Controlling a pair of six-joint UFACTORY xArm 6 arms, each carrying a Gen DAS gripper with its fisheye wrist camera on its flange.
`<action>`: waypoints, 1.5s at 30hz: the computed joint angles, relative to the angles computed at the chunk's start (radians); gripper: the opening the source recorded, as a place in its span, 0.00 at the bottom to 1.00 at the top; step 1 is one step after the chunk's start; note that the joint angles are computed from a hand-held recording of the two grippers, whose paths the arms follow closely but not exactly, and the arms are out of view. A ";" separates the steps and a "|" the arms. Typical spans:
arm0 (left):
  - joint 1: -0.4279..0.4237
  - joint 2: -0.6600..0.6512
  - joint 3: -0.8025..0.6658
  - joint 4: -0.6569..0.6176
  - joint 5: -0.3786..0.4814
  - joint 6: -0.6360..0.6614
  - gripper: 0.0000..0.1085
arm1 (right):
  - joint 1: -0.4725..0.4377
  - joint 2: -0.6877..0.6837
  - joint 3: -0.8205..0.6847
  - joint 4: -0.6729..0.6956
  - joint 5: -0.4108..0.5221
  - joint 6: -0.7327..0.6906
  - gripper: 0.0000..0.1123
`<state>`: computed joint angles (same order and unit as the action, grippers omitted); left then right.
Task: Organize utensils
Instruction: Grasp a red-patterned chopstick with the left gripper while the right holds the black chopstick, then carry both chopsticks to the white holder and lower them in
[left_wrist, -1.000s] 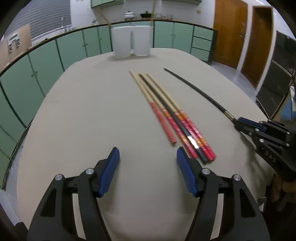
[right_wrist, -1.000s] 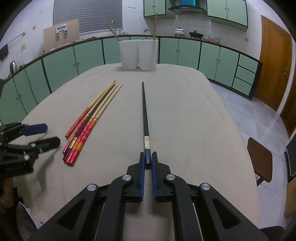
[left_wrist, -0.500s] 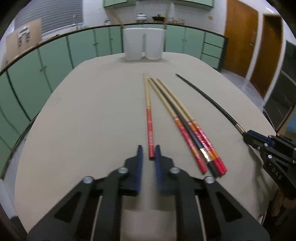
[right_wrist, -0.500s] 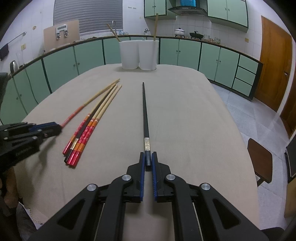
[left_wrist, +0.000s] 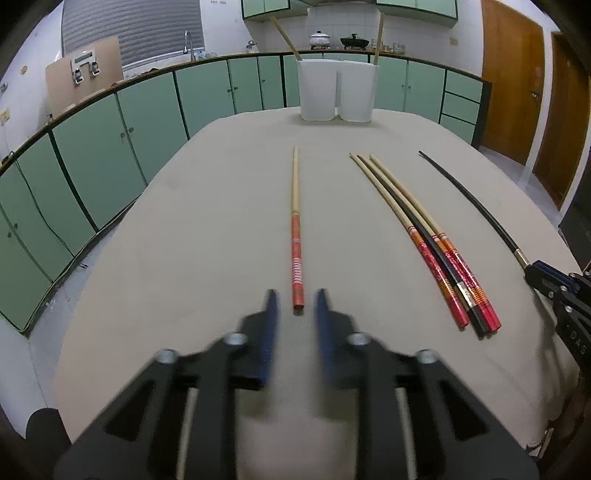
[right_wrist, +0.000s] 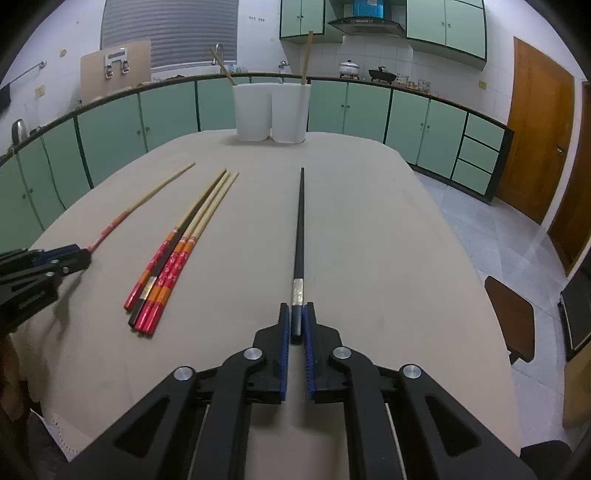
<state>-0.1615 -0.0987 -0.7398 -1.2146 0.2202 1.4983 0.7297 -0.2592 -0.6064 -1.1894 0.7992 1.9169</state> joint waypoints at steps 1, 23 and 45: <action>0.004 0.004 -0.006 -0.014 0.010 0.015 0.23 | 0.000 -0.003 0.003 -0.002 -0.002 0.001 0.09; 0.181 -0.153 -0.249 0.526 0.472 -0.541 0.05 | -0.020 -0.239 -0.173 0.186 0.133 -0.492 0.06; 0.146 0.237 -0.972 0.693 0.867 -0.678 0.05 | -0.363 0.079 -0.731 0.786 0.091 -1.268 0.06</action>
